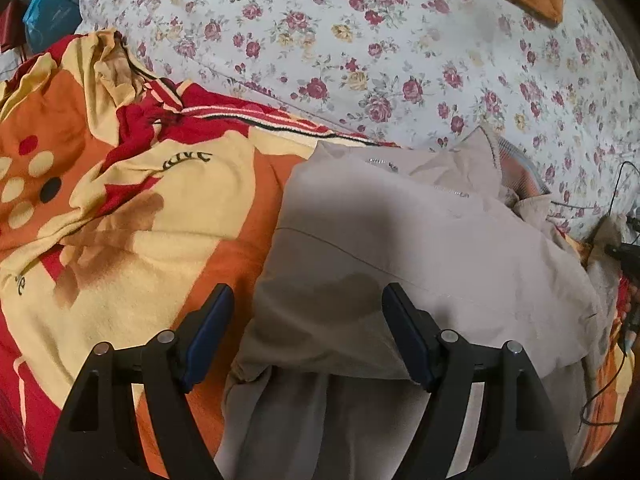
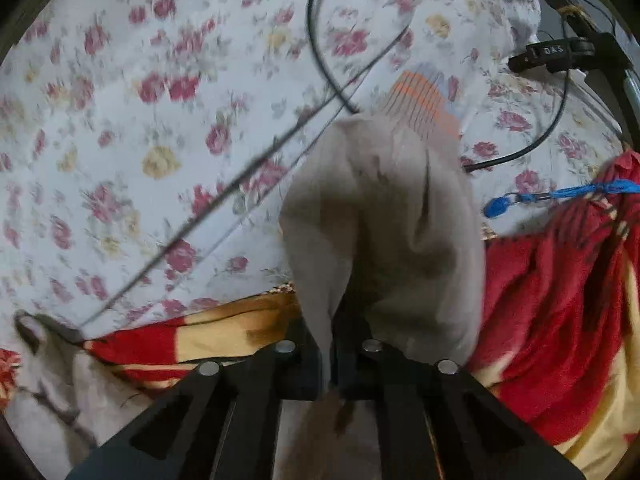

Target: Fold large clothes

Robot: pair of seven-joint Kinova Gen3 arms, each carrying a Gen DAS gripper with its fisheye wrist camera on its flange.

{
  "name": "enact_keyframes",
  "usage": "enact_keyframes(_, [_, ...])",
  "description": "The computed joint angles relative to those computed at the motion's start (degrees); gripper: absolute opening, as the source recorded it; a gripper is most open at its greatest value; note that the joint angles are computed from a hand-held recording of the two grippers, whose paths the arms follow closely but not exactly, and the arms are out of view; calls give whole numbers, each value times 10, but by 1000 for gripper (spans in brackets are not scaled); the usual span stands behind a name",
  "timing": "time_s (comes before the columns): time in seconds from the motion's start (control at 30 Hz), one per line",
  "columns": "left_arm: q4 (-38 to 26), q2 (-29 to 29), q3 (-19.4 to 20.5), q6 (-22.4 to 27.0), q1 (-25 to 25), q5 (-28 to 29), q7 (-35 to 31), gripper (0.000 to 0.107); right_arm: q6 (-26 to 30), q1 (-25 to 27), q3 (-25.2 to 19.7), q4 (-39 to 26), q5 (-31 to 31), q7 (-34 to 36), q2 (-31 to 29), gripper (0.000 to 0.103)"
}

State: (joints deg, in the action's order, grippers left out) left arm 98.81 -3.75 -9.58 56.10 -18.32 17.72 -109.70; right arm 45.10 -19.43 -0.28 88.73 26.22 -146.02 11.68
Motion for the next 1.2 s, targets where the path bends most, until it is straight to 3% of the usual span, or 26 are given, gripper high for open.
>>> enact_keyframes(0.07, [1,-6,-2,-2,-1,4,-2,76,-44,18,-1,35,-40,25,-43,2])
enact_keyframes(0.17, [0,-11,-12,2,-5,22,-5,76,-90,87,-61,69,-110,82,-103,2])
enact_keyframes(0.33, [2,-19,-29,3,-19,60,-15,76,-56,134,-185,13,-152,199,-145,2])
enact_keyframes(0.43, [3,-20,-41,6,-27,83,-26,76,-17,95,-238,-40,-153,262,-136,2])
enact_keyframes(0.5, [2,-18,-50,15,-33,105,-38,76,14,42,-277,-72,-128,275,-106,2])
enact_keyframes(0.63, [2,-12,-67,47,-48,162,-85,76,47,-51,-301,-89,-124,302,-30,7])
enact_keyframes(0.7, [0,-8,-71,69,-58,188,-108,76,71,-96,-286,-91,-144,311,13,30])
enact_keyframes(0.77, [1,-10,-70,80,-65,206,-127,76,57,-102,-266,-63,-184,306,15,35])
enact_keyframes(0.83, [0,-13,-64,79,-67,208,-134,76,13,-81,-267,-15,-217,290,-12,37])
enact_keyframes(0.93, [2,-8,-64,95,-67,233,-158,81,-46,-7,-305,40,-260,264,-56,53])
enact_keyframes(1.07, [2,2,-55,121,-69,255,-160,83,-94,77,-373,83,-211,194,-107,57])
enact_keyframes(1.2, [-4,3,-21,108,-44,227,-116,83,-164,179,-430,139,-165,101,-165,74])
